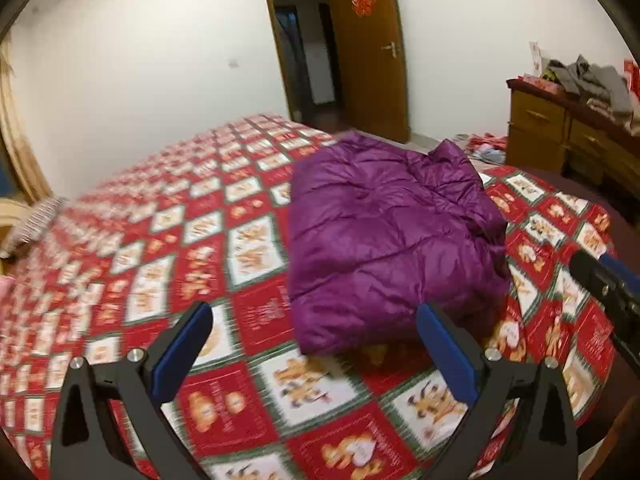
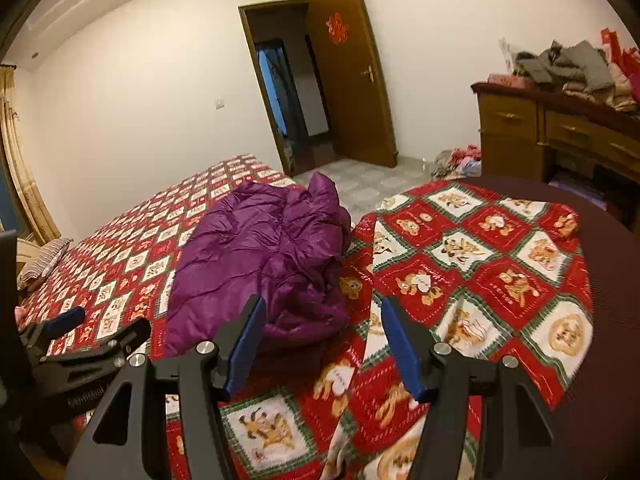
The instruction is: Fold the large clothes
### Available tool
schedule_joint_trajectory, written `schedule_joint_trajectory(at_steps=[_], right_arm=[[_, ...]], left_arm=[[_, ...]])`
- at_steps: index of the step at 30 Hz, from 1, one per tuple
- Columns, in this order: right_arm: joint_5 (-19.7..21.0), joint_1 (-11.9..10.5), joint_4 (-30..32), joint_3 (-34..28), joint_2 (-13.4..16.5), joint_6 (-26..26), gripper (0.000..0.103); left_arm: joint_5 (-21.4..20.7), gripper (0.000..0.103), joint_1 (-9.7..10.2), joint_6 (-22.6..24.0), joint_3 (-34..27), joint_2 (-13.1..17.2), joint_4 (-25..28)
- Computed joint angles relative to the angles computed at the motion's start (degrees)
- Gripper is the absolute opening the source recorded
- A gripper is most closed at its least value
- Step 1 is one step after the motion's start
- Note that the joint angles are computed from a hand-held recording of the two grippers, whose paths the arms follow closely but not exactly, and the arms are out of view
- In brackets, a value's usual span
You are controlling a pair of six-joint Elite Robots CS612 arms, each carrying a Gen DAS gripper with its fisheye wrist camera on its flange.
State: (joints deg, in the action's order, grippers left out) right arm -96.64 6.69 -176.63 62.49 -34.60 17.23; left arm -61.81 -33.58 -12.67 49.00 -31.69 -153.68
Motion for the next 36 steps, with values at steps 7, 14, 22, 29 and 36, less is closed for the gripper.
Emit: schedule_joint_trajectory(at_steps=[7, 14, 22, 29, 36], right_arm=[[-0.05, 0.96, -5.76, 6.76, -4.23, -2.57, 0.063], [-0.56, 1.73, -8.39, 9.23, -6.40, -2.07, 0.064], [-3.16, 2.84, -14.93, 12.15, -7.52, -2.65, 0.064], [-3.75, 3.30, -18.68, 13.92, -8.68, -3.05, 0.065], [-4.59, 3.77, -25.42, 16.23, -9.90, -3.54, 0.066]], left_arm=[[1.16, 0.103, -1.22, -0.12, 7.66, -4.20, -6.67], [2.77, 0.103, -1.90, -1.68, 12.64, -6.88, -11.39], [4.47, 0.103, -2.68, -3.49, 16.94, -9.24, -16.47], [7.26, 0.103, -3.72, -2.71, 19.53, -10.71, -19.59], [9.55, 0.103, -4.41, -2.30, 22.18, -12.36, -24.36]])
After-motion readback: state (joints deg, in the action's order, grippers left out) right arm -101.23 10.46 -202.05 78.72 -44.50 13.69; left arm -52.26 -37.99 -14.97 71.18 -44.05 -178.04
